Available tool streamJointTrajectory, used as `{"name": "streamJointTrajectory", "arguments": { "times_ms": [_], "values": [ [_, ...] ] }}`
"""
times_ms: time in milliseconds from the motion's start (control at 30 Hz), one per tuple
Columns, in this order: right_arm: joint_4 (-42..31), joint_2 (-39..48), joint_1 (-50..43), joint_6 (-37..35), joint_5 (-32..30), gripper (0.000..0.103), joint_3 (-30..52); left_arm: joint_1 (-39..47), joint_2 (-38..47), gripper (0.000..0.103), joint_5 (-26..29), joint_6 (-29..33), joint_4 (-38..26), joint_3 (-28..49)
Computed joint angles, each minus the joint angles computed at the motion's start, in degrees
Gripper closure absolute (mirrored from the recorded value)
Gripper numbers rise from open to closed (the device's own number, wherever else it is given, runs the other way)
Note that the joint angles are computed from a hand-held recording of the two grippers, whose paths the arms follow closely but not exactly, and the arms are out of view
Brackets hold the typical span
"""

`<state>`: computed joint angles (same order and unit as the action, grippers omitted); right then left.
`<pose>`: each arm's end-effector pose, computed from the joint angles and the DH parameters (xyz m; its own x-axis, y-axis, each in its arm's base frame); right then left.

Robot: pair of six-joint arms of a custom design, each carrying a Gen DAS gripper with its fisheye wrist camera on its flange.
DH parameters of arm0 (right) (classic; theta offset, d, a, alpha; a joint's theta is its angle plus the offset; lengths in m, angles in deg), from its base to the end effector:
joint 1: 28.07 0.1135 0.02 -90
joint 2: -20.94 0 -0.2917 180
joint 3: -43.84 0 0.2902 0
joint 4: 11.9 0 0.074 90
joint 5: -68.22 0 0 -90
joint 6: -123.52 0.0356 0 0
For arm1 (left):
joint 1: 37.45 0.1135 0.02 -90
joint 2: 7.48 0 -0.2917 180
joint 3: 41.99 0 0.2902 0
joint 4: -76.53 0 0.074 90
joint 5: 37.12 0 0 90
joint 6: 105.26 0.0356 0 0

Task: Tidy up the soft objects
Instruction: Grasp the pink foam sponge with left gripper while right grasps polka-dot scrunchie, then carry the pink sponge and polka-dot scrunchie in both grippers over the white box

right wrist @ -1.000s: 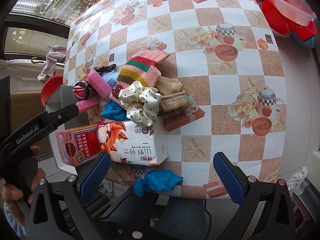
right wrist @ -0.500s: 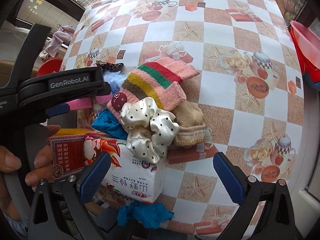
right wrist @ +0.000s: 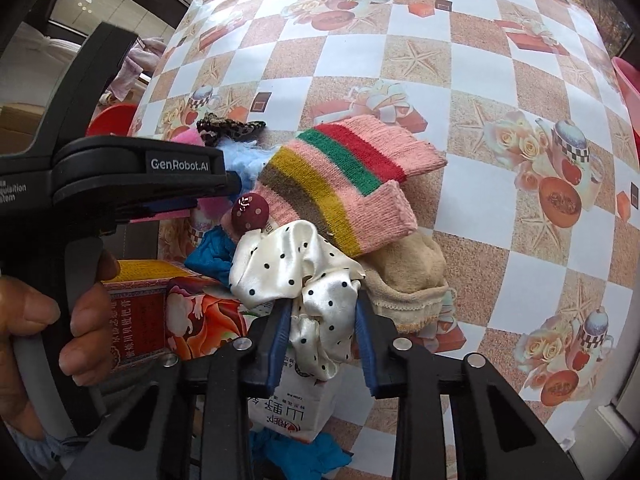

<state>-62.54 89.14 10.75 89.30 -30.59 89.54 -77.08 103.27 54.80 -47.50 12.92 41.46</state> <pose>0.1613 0.1368 0.1688 -0.9602 0.2762 -0.0419 0.2487 0.9134 0.3223 0.2915 -0.2430 0.1436 -0.9912 0.1286 0.0313 0.1280 0.9916 -0.0199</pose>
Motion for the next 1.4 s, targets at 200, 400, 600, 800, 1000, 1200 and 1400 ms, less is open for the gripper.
{"name": "streamJointTrajectory", "arguments": {
  "times_ms": [200,400,600,800,1000,1200,1400],
  "values": [
    [-3.5,-9.1,-2.7,2.7,0.0,0.075,-1.5,-1.5,-5.6,0.058,-3.0,3.0,-0.1,-1.2],
    [-9.2,-16.5,-3.6,4.6,0.3,0.075,-1.2,-4.3,-10.0,0.058,-4.1,5.7,-2.7,-0.6],
    [-14.4,-20.9,-2.1,7.8,2.2,0.075,0.2,-7.8,-13.9,0.058,-3.4,8.0,-5.6,-0.2],
    [-18.1,-24.0,1.2,12.2,4.0,0.075,0.8,-10.6,-18.7,0.058,-3.2,10.8,-7.4,-1.8],
    [-21.1,-26.6,8.1,19.4,7.5,0.075,1.6,-12.3,-23.5,0.058,-2.0,13.6,-9.1,-4.9],
    [-22.2,-25.5,19.2,30.6,12.5,0.075,3.5,-12.9,-29.3,0.058,-1.0,17.0,-10.7,-8.3],
    [-22.4,-19.1,29.0,41.0,18.2,0.075,8.5,-10.4,-35.9,0.058,-0.3,23.6,-11.7,-10.3]
  ]
}}
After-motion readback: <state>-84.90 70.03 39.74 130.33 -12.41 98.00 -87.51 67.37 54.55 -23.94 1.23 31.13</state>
